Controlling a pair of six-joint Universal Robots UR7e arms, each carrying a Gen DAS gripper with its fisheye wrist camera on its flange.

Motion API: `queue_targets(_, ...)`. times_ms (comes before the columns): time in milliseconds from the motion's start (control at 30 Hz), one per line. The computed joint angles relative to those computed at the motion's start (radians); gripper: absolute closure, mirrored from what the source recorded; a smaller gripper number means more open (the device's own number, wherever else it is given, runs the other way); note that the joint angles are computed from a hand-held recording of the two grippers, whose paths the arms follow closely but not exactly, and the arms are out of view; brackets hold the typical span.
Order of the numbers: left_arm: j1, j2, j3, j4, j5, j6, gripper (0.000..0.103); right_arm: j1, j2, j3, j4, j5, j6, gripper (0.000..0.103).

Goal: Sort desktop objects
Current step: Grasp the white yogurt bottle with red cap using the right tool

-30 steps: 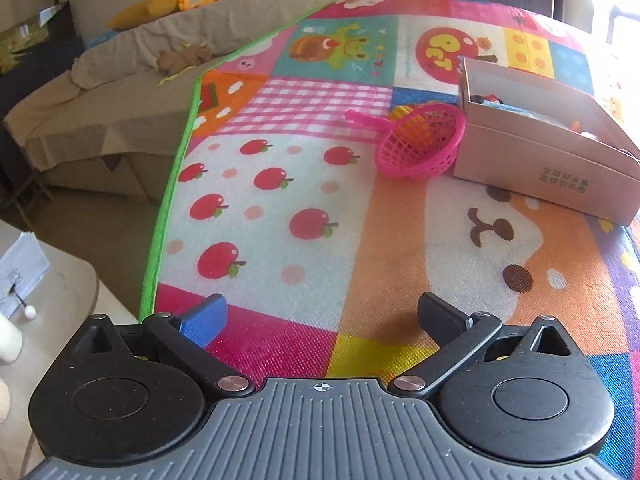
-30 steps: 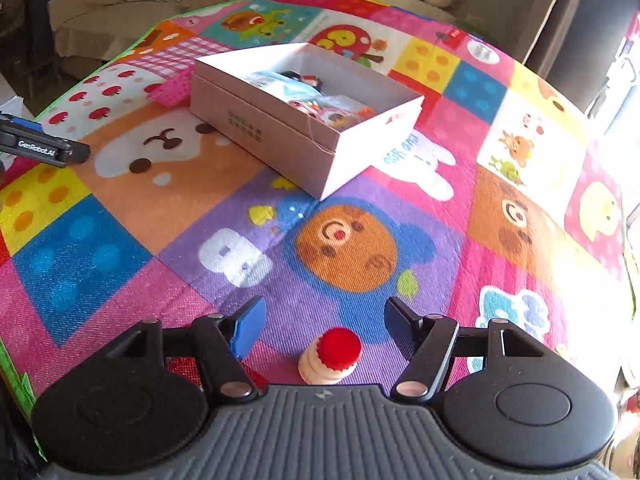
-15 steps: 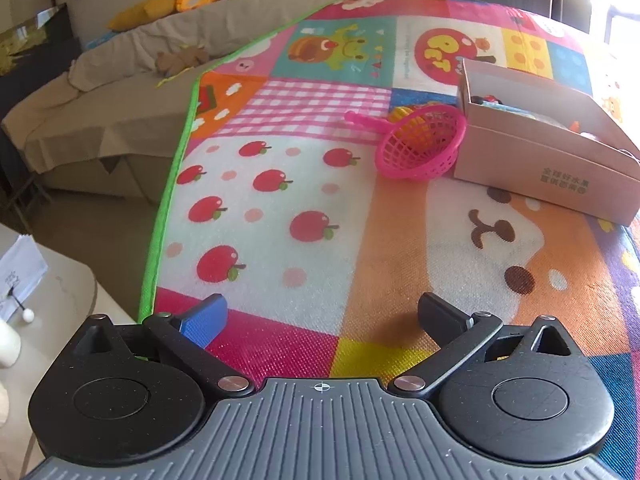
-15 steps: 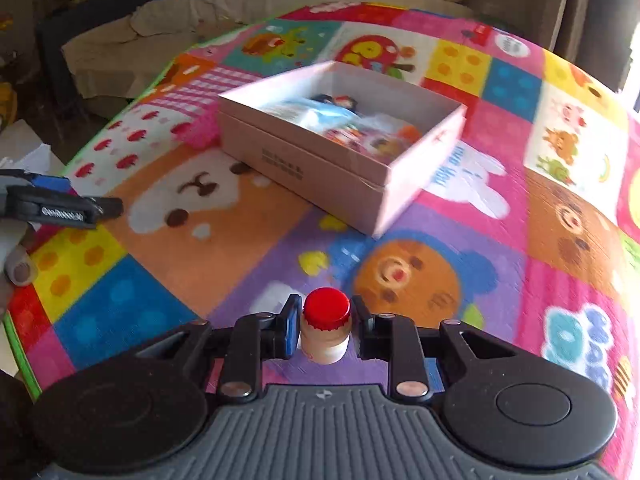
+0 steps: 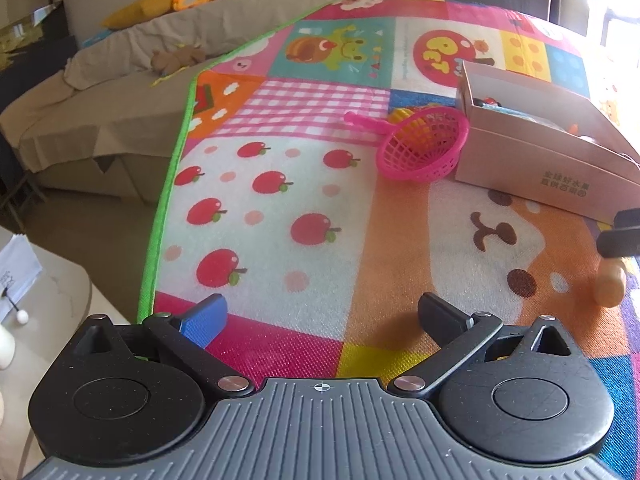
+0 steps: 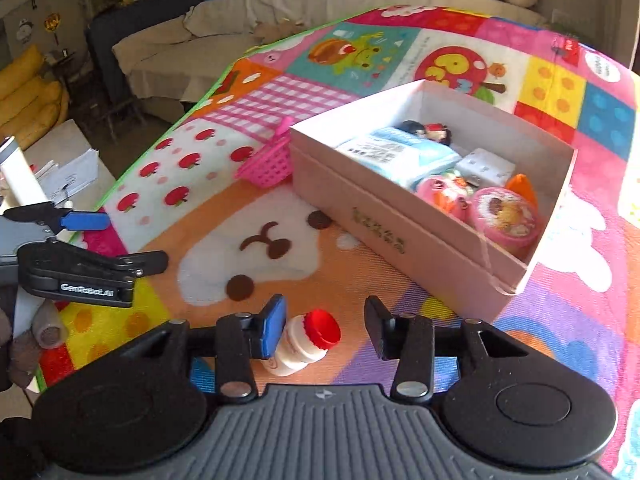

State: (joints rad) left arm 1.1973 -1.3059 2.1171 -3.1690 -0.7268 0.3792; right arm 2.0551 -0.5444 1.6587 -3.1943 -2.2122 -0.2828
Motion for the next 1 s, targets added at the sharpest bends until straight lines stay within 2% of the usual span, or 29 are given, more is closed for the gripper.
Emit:
queue_targets(100,0.002,0.003,-0.007,0.006,-0.002,-0.004,0.0,-0.014,0.018,-0.029,-0.048,-0.058,-0.025,0.06)
queue_targets(200,0.003,0.002,-0.007,0.007,-0.005,0.0,0.0,-0.035,0.029,-0.064,-0.038,-0.034,-0.038,0.064)
queue_targets(333,0.003,0.001,-0.01,0.019,-0.004,-0.009,0.0,-0.043,0.092,-0.15,-0.069,-0.058,-0.129,0.064)
queue_targets(467,0.003,0.001,-0.009,0.017,-0.005,-0.01,0.0,-0.05,0.086,-0.172,-0.047,-0.054,-0.099,0.063)
queue_targets(533,0.003,0.004,-0.011,0.015,-0.004,-0.015,0.0,-0.046,0.045,-0.121,-0.044,-0.015,-0.075,0.055)
queue_targets(600,-0.001,0.011,-0.014,0.012,0.002,-0.016,0.0,-0.041,-0.001,-0.047,-0.049,0.035,-0.064,0.029)
queue_targets(667,-0.006,0.018,-0.017,0.013,0.005,-0.011,0.0,-0.032,-0.028,0.013,-0.042,0.059,-0.078,0.026)
queue_targets(767,-0.015,0.029,-0.021,0.015,0.02,-0.01,0.0,-0.011,-0.015,0.05,-0.054,0.02,-0.123,0.029)
queue_targets(833,-0.021,0.031,-0.02,0.02,0.034,-0.013,0.0,-0.002,0.004,0.055,-0.066,-0.013,-0.145,0.046)
queue_targets(867,-0.023,0.028,-0.02,0.03,0.037,-0.019,0.0,0.0,0.005,0.056,-0.047,-0.021,-0.126,0.059)
queue_targets(933,-0.028,0.026,-0.021,0.051,0.041,-0.028,0.0,0.0,-0.002,0.067,-0.06,-0.011,-0.108,0.06)
queue_targets(1000,-0.033,0.023,-0.022,0.07,0.036,-0.03,0.0,0.009,-0.006,0.079,-0.1,-0.015,-0.131,0.06)
